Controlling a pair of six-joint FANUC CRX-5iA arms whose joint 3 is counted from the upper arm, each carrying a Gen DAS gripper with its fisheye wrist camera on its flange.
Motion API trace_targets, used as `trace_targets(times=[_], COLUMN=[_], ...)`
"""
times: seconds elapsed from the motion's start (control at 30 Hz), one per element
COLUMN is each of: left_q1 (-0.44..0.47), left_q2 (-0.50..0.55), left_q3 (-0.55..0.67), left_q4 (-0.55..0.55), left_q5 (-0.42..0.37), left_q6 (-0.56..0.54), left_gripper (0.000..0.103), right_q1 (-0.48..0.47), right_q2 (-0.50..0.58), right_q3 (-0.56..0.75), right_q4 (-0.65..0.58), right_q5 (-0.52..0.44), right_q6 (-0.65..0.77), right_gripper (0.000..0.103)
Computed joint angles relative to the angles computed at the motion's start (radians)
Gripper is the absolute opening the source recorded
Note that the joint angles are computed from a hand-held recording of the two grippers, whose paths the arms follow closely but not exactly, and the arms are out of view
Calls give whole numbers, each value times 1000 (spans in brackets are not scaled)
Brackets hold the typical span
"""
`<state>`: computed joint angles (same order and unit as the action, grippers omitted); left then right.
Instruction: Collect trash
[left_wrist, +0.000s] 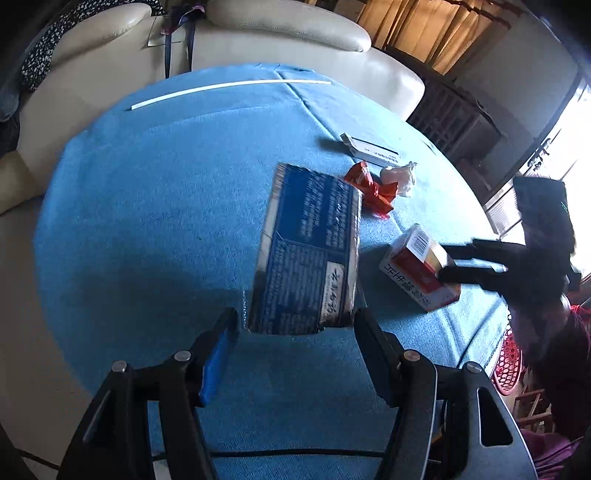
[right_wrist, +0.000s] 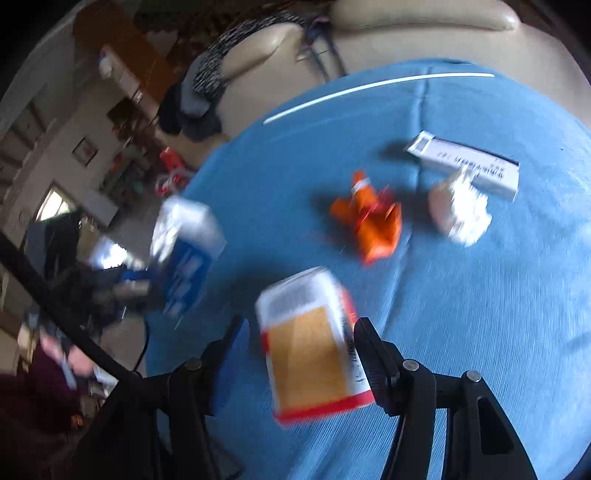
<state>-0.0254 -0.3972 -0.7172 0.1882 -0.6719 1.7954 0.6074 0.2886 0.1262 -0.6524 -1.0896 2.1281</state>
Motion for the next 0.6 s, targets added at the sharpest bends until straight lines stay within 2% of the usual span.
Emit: trace_targets(times=[0.1, 0.23, 0.3, 0.4, 0.43, 0.5, 0.57, 0.6], left_q1=[3, 0, -19, -55, -70, -96, -112, -112], left_q2=[8, 23, 33, 66, 84, 119, 138, 139], left_q3=[8, 29, 58, 112, 132, 170, 186, 182], left_q4=[-10, -21, -69, -162, -195, -255, -292, -291], left_q5=[-7, -11, -20, -53, -66, -94, -100, -88], left_q6=[25, 71, 130, 222, 253, 306, 335, 332], left_gripper=[67, 67, 71, 71, 71, 71, 71, 65], right_q1=[13, 39, 65, 83, 98, 134, 150, 152], right_q2=[-56, -91, -85, -71, -73, -83, -103, -110], right_q3=[-59, -100, -107, -108, -121, -162, -198, -209], right_q4=[26, 77, 120, 134, 157, 227, 262, 273], right_q5=[35, 114, 145, 163, 186, 246, 294, 305], right_q6=[8, -20, -62, -101, -116, -155, -172, -186], right_gripper=[63, 69, 69, 69, 66, 51, 50, 50])
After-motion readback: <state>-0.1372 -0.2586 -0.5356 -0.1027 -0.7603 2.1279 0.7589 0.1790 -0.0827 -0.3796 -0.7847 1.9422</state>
